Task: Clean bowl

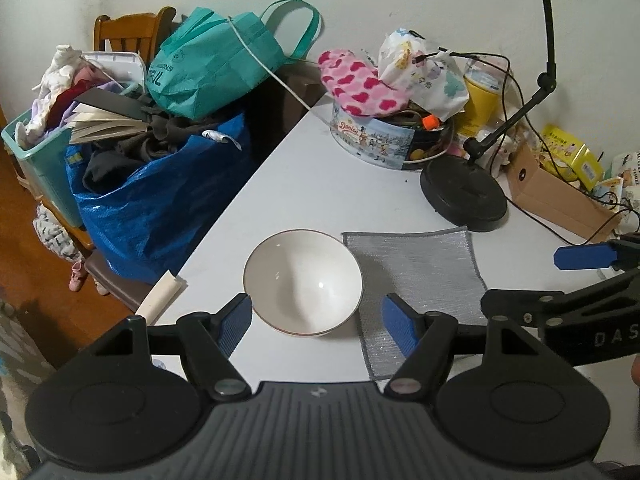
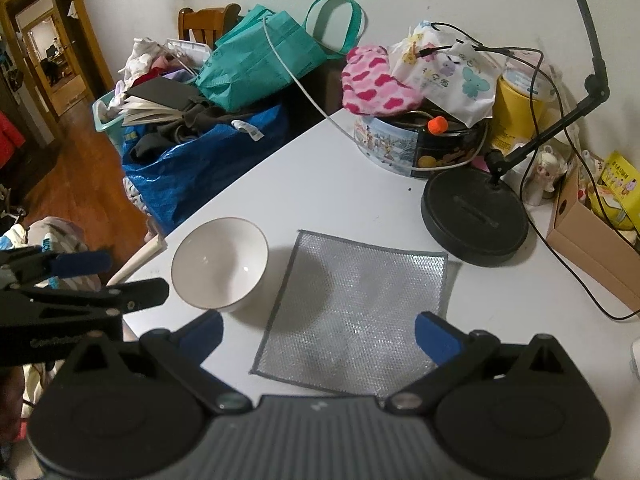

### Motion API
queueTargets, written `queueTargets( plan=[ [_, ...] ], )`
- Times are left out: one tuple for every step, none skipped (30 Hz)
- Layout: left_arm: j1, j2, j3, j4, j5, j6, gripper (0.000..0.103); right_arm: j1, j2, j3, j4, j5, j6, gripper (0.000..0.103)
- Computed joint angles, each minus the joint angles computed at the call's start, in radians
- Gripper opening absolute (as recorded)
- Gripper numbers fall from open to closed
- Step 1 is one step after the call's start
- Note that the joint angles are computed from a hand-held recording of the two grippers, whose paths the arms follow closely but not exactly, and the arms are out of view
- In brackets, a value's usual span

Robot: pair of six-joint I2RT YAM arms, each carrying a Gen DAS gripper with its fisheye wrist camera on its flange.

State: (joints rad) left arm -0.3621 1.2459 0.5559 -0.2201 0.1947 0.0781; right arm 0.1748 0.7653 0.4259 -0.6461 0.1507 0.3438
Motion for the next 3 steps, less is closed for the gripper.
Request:
queueTargets(
  plan=[
    [0.002, -0.003, -0.002, 0.001, -0.001, -0.001, 0.071, 0.004, 0.0, 0.001, -0.001, 0.003, 0.005, 0.102],
    [0.002, -0.007, -0.003, 0.002, -0.005, -0.003, 0.071, 0.005, 0.001, 0.001, -0.001, 0.004, 0.007, 0.102],
    [0.004, -0.008, -0.002, 0.001, -0.006, -0.003, 0.071, 0.006, 0.002, 0.002, -0.001, 0.005, 0.008, 0.102]
  ],
)
